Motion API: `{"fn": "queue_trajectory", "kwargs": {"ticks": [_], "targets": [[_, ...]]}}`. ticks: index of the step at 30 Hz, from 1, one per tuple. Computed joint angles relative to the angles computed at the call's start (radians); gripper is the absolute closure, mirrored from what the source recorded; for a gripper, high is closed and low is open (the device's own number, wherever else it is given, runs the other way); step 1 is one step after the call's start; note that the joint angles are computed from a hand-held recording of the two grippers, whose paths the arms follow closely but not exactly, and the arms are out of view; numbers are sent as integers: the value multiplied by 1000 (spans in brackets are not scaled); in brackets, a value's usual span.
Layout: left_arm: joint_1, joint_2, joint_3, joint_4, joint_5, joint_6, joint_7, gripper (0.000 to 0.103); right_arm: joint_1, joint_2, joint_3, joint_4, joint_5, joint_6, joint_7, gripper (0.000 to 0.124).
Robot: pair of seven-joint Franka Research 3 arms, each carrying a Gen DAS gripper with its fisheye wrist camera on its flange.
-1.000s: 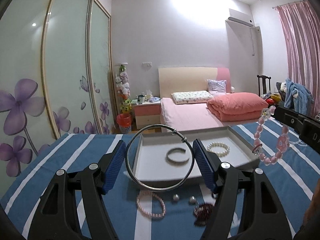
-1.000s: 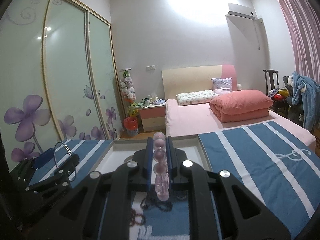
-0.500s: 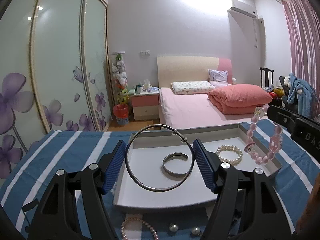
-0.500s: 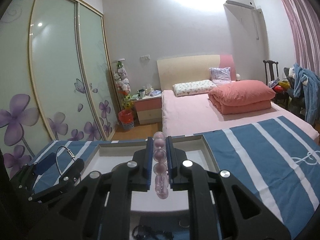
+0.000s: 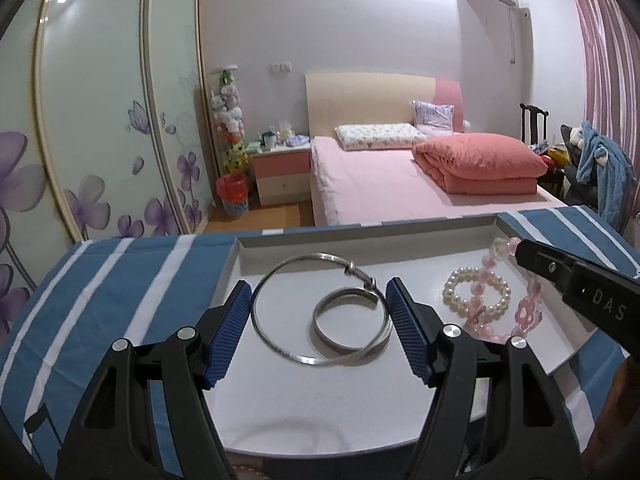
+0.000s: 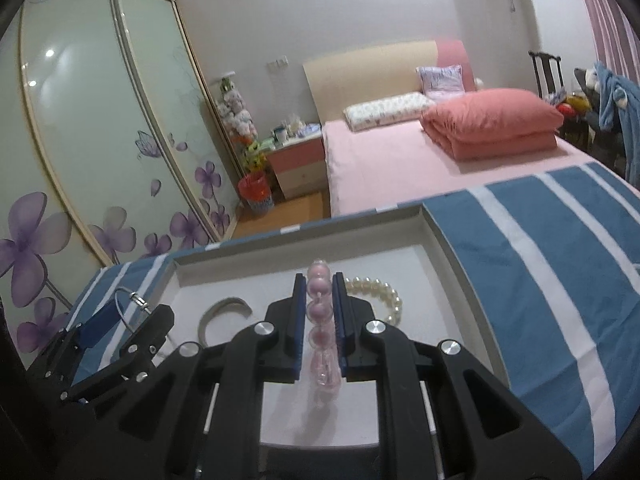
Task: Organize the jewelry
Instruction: 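Release the pink bracelet into the tray with the right tool while the left tool drops the hoop there, then move the right tool to the small silver ring while the left tool reaches the pink pearl bracelet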
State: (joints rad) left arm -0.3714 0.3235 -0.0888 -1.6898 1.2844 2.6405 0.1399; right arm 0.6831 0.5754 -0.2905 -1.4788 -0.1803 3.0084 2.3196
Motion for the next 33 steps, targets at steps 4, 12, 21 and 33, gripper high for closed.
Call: {"fn": "queue_trajectory", "kwargs": {"ticks": [4,12,21,33], "targets": [[-2,4,-3,8,-16,-4,28,31,14,-5,-17,-9,-3,1,23,98],[20,-50,8,-32,23,-2,-60,31,121,-75,-164,-125,-70,66,127,98],[75,-176,-32,-153,98,-37,-172,31,229,-152,-274,-232,-159,91,204,98],[167,-357,-100,-386,40,-10,-157,29,217,-302,-214,-398,-324,-33,224,98]]}}
